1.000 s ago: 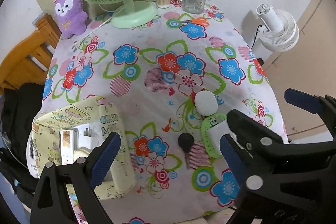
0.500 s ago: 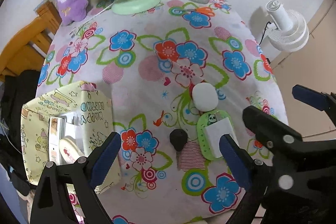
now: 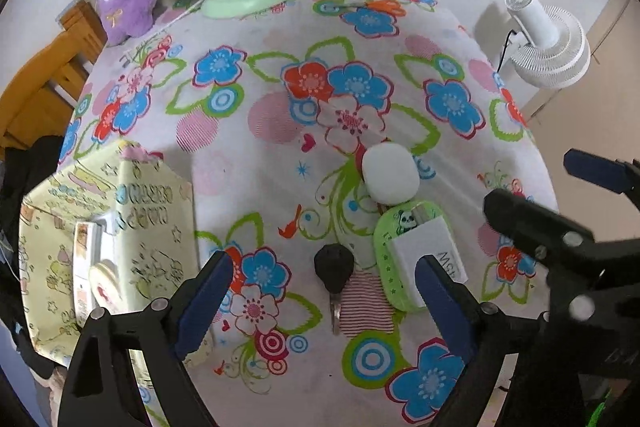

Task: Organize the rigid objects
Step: 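Withdraw both tools from the box toward the black key and white wall charger, then grasp the black key with the left tool while the right tool grasps the white wall charger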

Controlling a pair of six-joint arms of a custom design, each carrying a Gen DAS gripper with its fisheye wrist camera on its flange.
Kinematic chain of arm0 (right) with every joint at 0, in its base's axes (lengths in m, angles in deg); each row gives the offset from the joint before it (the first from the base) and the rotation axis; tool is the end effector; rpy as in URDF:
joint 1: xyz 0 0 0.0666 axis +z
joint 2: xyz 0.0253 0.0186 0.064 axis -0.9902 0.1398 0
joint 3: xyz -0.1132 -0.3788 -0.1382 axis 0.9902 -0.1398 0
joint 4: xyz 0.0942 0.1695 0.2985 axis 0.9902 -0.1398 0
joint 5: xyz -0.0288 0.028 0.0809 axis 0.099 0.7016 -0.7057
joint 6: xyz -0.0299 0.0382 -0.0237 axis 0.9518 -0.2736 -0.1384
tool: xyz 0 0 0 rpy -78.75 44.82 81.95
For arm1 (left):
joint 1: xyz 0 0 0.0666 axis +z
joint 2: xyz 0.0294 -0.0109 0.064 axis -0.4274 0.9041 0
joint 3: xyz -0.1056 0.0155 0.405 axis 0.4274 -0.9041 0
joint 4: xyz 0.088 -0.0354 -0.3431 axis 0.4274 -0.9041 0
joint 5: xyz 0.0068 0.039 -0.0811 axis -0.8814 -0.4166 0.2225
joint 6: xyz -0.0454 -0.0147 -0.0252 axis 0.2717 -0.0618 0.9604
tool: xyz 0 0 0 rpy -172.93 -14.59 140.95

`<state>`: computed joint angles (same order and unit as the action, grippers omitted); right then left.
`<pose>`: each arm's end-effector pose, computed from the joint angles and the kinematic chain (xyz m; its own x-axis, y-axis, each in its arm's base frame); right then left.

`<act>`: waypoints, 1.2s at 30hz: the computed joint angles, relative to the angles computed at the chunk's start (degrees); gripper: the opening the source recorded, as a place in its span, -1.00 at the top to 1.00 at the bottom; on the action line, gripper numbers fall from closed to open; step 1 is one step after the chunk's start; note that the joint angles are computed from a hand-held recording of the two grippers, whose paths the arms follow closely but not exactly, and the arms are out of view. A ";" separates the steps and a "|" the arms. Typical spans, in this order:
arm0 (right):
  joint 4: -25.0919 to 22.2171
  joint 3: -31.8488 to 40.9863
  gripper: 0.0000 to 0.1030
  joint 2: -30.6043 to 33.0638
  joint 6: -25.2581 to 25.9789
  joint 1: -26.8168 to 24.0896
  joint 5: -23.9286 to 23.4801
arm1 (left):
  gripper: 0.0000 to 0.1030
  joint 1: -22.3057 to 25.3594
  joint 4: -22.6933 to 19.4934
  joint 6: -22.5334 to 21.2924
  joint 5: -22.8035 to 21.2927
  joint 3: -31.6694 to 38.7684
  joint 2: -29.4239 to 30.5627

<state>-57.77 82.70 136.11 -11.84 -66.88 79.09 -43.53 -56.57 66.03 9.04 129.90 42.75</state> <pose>0.5792 0.1554 0.4335 -0.9166 -0.0356 -0.3983 -0.0723 0.9944 0.0773 0.5800 -0.1910 0.4311 -0.9228 0.2359 -0.3046 0.2493 0.9684 -0.0052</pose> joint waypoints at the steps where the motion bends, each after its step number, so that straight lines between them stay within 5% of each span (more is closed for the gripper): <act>1: 0.18 -0.33 -0.90 0.00 0.10 -0.12 -0.08 | -0.82 -0.01 0.03 0.20 0.04 -0.53 0.02; 15: 2.75 -5.24 -0.90 0.76 1.93 -0.29 -2.48 | -0.75 0.23 2.27 2.18 -2.17 -5.85 0.57; 22: 2.24 -5.17 -0.90 1.91 2.03 0.58 -3.60 | -0.68 -0.14 3.77 -0.29 -2.83 -7.16 0.70; 33: 1.22 -5.32 -0.90 2.77 -1.14 0.50 -4.48 | -0.25 -0.14 5.29 -1.54 -1.32 -8.32 0.97; 36: 1.02 -5.53 -0.90 2.78 -2.16 0.39 -4.71 | 0.03 -0.03 5.62 -2.54 0.57 -8.36 0.84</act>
